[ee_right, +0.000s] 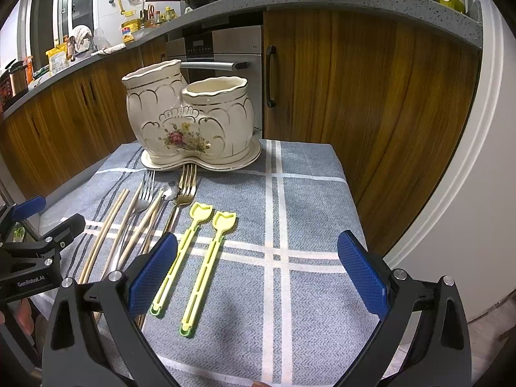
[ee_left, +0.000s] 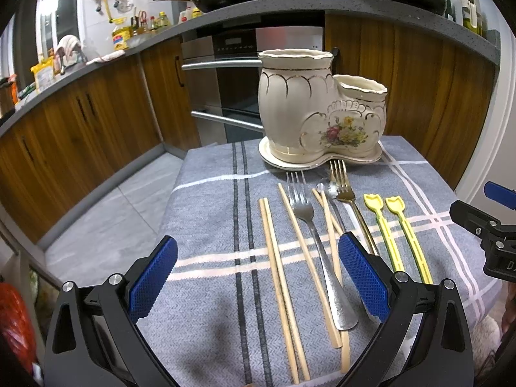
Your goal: Organize utensils
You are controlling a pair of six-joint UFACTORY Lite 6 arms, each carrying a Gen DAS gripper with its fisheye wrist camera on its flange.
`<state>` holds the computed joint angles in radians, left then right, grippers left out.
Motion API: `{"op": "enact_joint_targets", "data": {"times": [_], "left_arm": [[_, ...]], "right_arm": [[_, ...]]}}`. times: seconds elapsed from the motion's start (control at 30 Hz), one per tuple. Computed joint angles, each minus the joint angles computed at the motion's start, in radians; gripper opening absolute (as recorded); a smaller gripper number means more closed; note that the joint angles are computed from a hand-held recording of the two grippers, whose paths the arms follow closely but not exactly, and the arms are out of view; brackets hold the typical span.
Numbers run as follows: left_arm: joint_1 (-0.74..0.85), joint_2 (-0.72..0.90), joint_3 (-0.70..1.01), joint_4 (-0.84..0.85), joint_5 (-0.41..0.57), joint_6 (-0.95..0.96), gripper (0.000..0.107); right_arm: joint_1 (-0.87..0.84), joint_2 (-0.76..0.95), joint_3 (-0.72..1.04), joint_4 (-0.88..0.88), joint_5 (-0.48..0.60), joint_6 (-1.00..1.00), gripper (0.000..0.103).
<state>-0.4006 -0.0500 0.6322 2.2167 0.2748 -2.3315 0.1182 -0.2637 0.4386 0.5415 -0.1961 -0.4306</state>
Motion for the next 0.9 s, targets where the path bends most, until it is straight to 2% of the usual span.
{"op": "enact_joint_targets", "data": {"times": [0.53, 0.9], "left_arm": [[0.003, 0.031, 0.011, 0.043, 0.008, -0.043, 0.099], [0.003, 0.040, 0.019, 0.031, 0.004, -0.035, 0.099]], "right_arm": [[-0.001, 0.013, 0.002, -0.028, 0.002, 0.029, 0.098], [-0.019, 0.021, 0.005, -0.123, 0.015, 0.113, 0.098]]}}
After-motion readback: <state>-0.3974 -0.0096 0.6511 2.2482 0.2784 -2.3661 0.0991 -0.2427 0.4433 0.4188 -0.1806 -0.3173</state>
